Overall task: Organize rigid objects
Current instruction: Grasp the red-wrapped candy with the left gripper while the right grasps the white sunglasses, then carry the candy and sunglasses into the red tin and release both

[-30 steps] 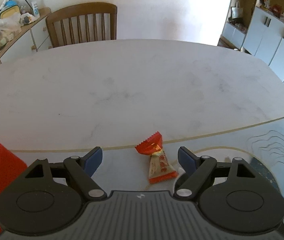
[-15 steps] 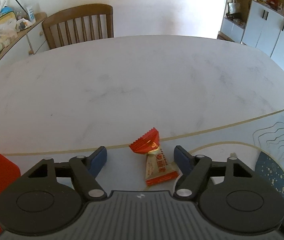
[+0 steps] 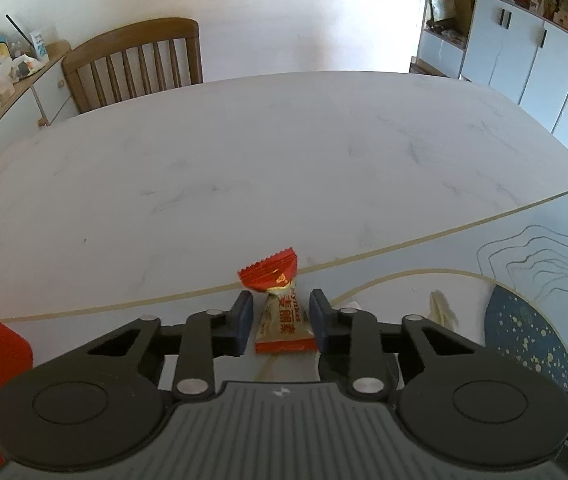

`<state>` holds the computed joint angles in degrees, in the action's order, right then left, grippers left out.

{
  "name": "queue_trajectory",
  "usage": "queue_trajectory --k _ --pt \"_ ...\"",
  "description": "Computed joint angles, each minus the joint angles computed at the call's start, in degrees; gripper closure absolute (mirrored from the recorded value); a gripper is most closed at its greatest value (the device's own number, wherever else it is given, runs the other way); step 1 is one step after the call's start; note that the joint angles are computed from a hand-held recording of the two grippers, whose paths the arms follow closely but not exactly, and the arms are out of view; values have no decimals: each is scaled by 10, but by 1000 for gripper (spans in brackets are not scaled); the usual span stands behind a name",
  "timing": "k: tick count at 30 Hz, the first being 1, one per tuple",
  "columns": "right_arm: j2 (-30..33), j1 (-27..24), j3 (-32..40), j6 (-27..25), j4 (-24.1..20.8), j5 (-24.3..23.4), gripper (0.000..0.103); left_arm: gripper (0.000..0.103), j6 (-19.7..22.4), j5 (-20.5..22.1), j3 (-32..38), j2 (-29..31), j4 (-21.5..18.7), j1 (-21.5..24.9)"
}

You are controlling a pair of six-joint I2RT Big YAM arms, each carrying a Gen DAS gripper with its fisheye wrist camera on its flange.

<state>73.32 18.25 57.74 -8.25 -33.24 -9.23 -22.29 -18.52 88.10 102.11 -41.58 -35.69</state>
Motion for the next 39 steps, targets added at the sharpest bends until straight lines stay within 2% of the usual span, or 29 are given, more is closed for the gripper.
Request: queue_trajectory --k 9,19,32,33,39 --pt "-6 -37 12 40 -37 -38 66 82 2 11 -29 -23 6 7" --pt "-35 -51 17 65 -67 -50 66 83 -13 20 -67 -69 5 8" --pt "-84 -26 -2 87 -67 -31 67 83 -19 40 -121 -147 2 6" --pt "-88 -23 -3 89 -66 -27 78 83 -20 41 -127 -155 2 6" --pt "-102 -6 -3 103 -72 -14 79 83 -24 46 -158 -195 5 11"
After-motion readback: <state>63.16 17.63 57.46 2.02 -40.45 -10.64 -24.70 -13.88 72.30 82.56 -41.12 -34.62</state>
